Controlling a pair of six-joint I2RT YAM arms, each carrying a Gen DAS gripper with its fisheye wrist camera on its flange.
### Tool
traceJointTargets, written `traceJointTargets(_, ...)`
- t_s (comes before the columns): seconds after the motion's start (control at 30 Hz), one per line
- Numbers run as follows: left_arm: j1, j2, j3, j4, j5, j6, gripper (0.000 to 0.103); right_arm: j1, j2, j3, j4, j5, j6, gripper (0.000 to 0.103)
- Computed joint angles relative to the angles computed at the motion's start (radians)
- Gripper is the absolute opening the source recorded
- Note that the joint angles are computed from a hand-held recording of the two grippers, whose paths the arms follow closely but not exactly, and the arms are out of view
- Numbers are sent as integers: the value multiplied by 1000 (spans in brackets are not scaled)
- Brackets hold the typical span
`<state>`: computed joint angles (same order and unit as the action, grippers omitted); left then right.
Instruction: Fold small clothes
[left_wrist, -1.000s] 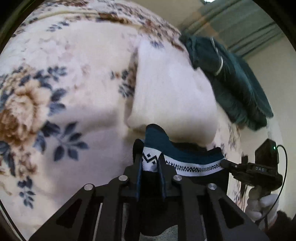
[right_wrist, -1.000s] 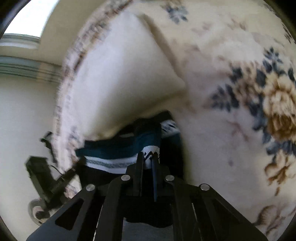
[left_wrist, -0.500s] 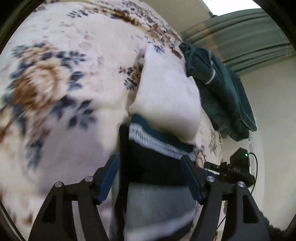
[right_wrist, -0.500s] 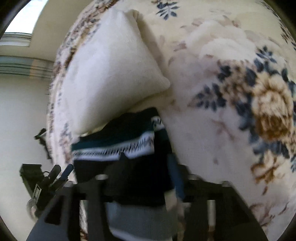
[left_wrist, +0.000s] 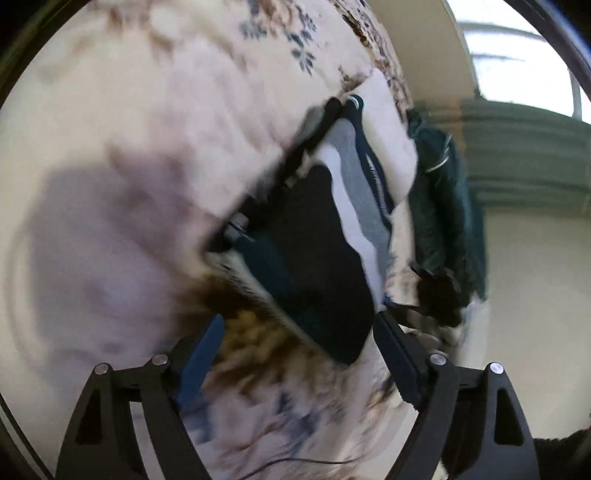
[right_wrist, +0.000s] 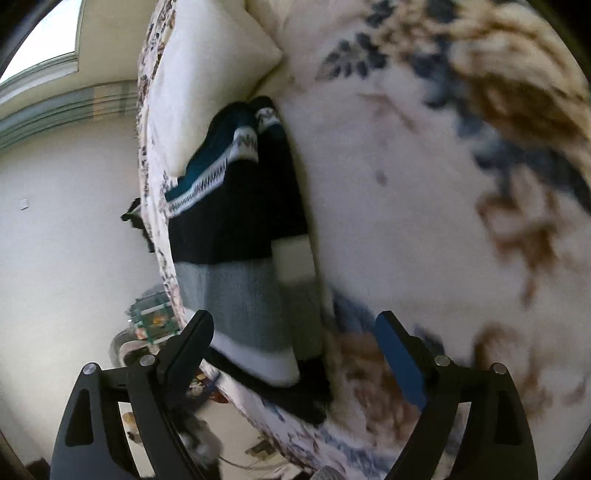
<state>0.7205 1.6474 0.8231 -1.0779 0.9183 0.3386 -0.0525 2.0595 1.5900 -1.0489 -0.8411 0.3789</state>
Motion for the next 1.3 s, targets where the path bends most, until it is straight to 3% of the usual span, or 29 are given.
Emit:
traceJointTargets(0.1, -145, -89, -179, 371, 80, -349, 82, 14, 170, 128, 68, -64, 25, 91)
traceJointTargets(0.23, -318, -99, -329, 904, 43, -815, 82, 61, 378, 366, 5, -115, -16, 95)
traceJointTargets(0.3, -357, -70, -369, 1125, -4, -1008, 82, 87, 442, 476, -50, -134, -58, 99)
traceJointTargets(0.37, -359, -62, -386, 1250, -29, -1107, 79, 101, 443, 481, -18, -154, -43, 97)
traceJointTargets(0.4, -357, -59, -380, 1278, -37, -1122, 58, 109, 427, 453, 27, -170, -27, 90)
traceJointTargets(0.43, -353, -56, -358, 1247, -34, -1091, 36, 118, 418, 435, 55, -183, -22, 78)
traceJointTargets(0.47, -345, -56, -329, 1193, -31, -1047, 36, 135, 417, 435, 54, -171, -24, 48)
traceJointTargets(0.5, -331, -58, -301, 1142, -16, -1008, 32, 145, 412, 432, 58, -150, -11, 31)
traceJointTargets(0.57, -296, -54, -211, 972, 15, -895, 30, 156, 337, 314, 182, -121, 67, 23)
traceJointTargets(0.67, -229, -29, -8, 647, 52, -662, 30, 158, 97, -63, 555, -122, 301, 16)
traceJointTargets(0.73, -182, 41, 185, 383, 80, -460, 30, 178, -115, -314, 723, -48, 468, 16)
traceJointTargets(0.8, -158, 140, 370, 118, 100, -250, 30, 217, -366, -565, 796, 5, 644, 15)
traceJointTargets(0.83, -159, 203, 476, -15, 64, -142, 32, 241, -491, -691, 874, 48, 731, 15)
traceJointTargets(0.9, -171, 296, 599, -172, -5, 4, 47, 377, -743, -835, 801, 194, 888, 15)
traceJointTargets(0.93, -181, 320, 626, -189, -76, 25, 65, 490, -868, -907, 793, 309, 1006, 15)
traceJointTargets(1.0, -179, 378, 640, -226, -139, 79, 77, 674, -1011, -1004, 771, 470, 1142, 18)
traceJointTargets(1.07, -168, 389, 567, -185, -222, 67, 77, 777, -1010, -1050, 771, 523, 1236, 21)
traceJointTargets(1.13, -124, 372, 508, -167, -217, 68, 77, 820, -1022, -1117, 805, 507, 1311, 26)
traceJointTargets(1.17, -105, 340, 483, -162, -208, 69, 77, 828, -1059, -1137, 779, 506, 1329, 41)
traceJointTargets(1.2, -80, 300, 461, -164, -199, 80, 77, 806, -1112, -1135, 705, 486, 1305, 51)
traceJointTargets(1.3, 14, 139, 382, -155, -243, 129, 77, 788, -1204, -1075, 477, 457, 1213, 51)
